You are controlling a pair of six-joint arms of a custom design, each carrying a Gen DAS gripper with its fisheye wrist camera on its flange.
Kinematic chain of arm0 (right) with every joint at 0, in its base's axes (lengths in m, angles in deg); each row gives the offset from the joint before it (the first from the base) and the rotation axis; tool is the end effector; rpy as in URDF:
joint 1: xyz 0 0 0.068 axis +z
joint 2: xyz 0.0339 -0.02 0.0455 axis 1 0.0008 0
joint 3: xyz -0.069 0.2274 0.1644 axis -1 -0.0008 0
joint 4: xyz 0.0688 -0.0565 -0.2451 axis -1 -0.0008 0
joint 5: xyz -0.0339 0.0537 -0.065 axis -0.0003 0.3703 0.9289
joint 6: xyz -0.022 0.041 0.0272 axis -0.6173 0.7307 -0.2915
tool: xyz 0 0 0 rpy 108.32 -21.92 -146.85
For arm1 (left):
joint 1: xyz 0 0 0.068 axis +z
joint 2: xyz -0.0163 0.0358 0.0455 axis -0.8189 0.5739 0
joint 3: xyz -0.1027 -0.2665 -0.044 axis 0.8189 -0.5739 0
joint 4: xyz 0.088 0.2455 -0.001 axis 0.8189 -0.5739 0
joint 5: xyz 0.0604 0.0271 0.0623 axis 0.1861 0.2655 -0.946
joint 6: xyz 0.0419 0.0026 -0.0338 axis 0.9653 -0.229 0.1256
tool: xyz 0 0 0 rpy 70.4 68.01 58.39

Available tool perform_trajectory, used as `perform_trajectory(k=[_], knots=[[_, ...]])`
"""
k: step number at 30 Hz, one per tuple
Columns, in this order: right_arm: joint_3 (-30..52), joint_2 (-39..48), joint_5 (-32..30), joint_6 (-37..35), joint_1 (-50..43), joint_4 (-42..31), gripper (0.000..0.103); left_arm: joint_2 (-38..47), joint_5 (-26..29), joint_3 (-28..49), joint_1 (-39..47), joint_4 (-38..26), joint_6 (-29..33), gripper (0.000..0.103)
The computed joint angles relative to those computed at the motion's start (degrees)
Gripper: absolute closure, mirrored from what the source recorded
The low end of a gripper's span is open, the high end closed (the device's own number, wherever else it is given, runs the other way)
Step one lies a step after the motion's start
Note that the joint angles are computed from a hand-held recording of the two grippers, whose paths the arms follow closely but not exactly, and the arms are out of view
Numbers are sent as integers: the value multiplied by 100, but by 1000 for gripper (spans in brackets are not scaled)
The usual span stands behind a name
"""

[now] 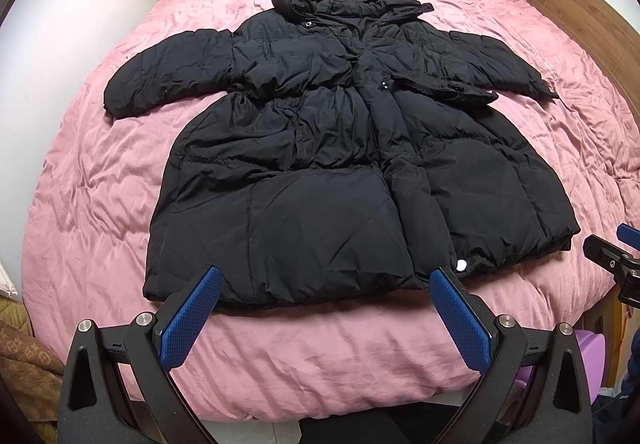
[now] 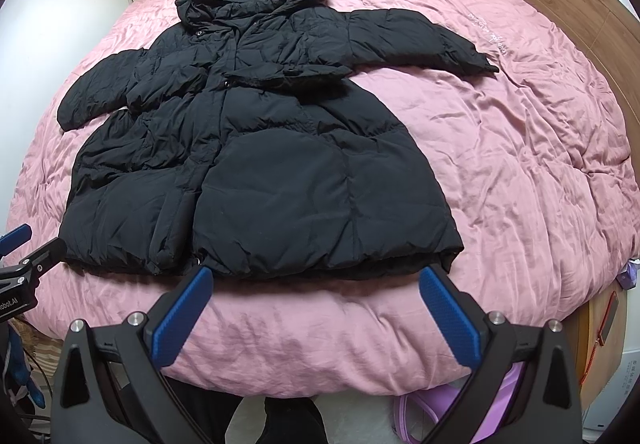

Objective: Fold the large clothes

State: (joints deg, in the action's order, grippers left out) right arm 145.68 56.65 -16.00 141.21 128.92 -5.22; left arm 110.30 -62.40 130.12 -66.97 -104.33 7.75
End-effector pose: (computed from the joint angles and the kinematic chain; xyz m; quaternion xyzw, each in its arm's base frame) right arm 0.2472 0.1826 0.3432 0.2060 0.9508 -0.0217 0.2305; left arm 0.3487 -0.0771 0.3734 0.2037 0.9551 -0.0427 0.2108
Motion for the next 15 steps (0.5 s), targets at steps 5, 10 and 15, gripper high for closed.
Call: perform_trajectory(k=[5, 10, 15], knots=[[3, -6, 5, 4, -6, -6, 0, 11, 11, -35, 21, 10, 27, 1], [-26, -17, 7, -8, -15, 10, 0, 31, 2, -28, 24, -14, 44, 1], [69, 23, 20, -33, -41, -49, 0, 65, 0, 6, 33, -37, 64, 1]])
